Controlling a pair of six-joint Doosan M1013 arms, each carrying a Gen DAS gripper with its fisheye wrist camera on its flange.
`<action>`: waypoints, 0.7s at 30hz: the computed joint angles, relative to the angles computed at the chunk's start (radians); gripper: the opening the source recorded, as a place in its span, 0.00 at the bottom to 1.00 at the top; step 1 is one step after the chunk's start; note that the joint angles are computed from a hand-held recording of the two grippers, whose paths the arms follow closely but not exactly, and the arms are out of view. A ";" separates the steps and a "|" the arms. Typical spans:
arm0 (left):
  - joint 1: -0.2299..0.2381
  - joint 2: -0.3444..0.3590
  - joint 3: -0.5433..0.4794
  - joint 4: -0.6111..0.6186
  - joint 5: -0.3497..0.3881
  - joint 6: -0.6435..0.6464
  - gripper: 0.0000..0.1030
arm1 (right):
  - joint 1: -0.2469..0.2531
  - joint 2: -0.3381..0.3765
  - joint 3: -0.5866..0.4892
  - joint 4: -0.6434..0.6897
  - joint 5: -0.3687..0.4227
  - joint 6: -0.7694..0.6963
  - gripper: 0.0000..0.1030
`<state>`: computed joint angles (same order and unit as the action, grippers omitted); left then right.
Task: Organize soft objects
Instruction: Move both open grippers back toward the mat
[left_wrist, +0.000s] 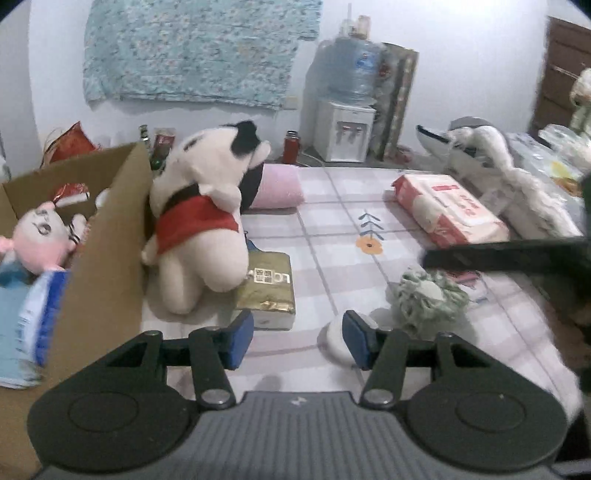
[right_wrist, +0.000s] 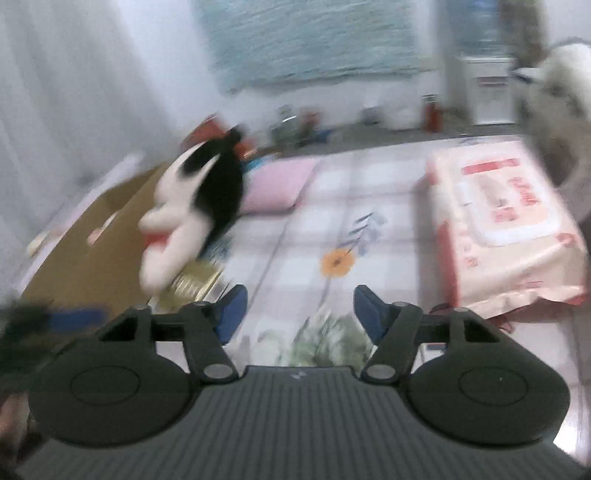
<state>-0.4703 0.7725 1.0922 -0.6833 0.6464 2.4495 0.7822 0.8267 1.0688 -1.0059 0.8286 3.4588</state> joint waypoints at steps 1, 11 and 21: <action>-0.005 0.011 -0.005 0.006 -0.021 -0.012 0.52 | 0.001 -0.011 0.026 -0.016 -0.038 -0.029 0.78; -0.031 0.014 0.055 -0.016 -0.185 0.041 0.46 | 0.019 0.021 -0.015 -0.023 -0.017 -0.159 0.80; -0.035 0.079 -0.041 0.128 -0.190 -0.177 0.71 | 0.004 0.075 -0.098 0.131 0.106 -0.242 0.84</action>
<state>-0.5054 0.8511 1.0511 -0.5558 0.4565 2.2729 0.7862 0.9017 0.9707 -0.8752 0.9343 3.2166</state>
